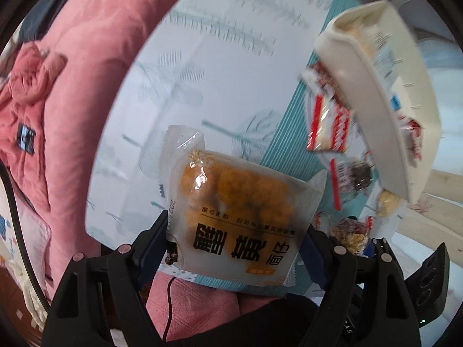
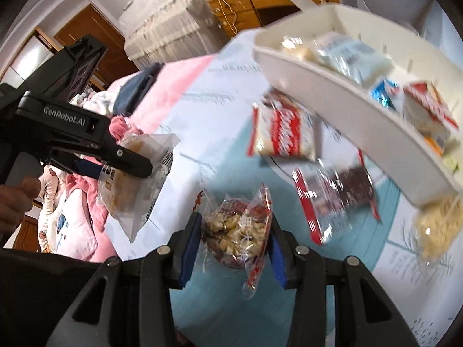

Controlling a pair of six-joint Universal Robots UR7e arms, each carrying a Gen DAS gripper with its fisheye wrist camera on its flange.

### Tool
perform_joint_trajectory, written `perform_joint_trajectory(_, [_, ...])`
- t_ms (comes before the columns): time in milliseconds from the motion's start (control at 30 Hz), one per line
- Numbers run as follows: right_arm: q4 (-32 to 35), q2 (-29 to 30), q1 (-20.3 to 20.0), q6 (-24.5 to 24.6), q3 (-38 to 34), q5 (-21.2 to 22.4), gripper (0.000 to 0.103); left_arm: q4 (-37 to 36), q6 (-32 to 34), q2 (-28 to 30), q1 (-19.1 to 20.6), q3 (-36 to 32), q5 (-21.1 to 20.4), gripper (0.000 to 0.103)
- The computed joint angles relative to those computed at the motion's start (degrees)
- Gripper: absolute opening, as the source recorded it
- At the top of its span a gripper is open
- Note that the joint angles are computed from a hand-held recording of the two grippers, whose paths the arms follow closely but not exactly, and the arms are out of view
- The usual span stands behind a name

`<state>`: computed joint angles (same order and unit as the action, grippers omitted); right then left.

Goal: Organize snacks
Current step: 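Carry both bags into the white tray and open both tools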

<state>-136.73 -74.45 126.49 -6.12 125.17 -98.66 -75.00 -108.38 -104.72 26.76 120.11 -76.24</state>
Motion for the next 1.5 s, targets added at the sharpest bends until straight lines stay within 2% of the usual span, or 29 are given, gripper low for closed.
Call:
perform_joint_trajectory(133, [-2.3,0.7,0.77,2.28,-2.02,1.48,0.043,4.53,2.65,0.53,-1.37,-5.87,4.63,0.081])
perform_joint_trajectory(267, [-6.38,0.58,1.94,3.32,-3.67,0.8,0.043,7.75,6.02,2.91,-1.15,-11.66,8.48,0.081])
perform_joint_trajectory(400, [-10.09,0.26,2.51,4.58,-5.01,-1.07,0.043,6.93,10.66,6.04,-0.29,-15.34,12.05,0.081])
perform_joint_trajectory(633, [-16.03,-0.32,2.09,7.12,-6.01,-6.41,0.043,1.14,20.56,11.53,2.37,-18.96,16.08,0.081])
perform_joint_trajectory(1000, [-22.19,-1.86,-1.36,10.12,-5.03,-15.92,0.043,-14.35,37.75,19.78,6.63,-19.58,19.34,0.081])
perform_joint_trajectory(1167, [-23.63,-2.77,-3.67,11.58,-4.07,-18.04,0.043,-23.09,43.25,21.96,8.65,-17.29,19.37,0.082])
perform_joint_trajectory(1267, [-25.5,-2.88,-4.53,10.74,-3.53,-18.34,0.043,-28.45,46.07,22.65,9.2,-15.44,20.37,0.083])
perform_joint_trajectory(1433, [-25.61,-2.97,-4.89,10.29,-3.27,-18.78,0.044,-32.16,48.81,24.18,9.93,-14.63,20.8,0.089])
perform_joint_trajectory(1500, [-24.07,-3.21,-5.11,11.3,-3.32,-18.76,0.047,-32.45,49.44,24.6,10.22,-14.83,19.81,0.096])
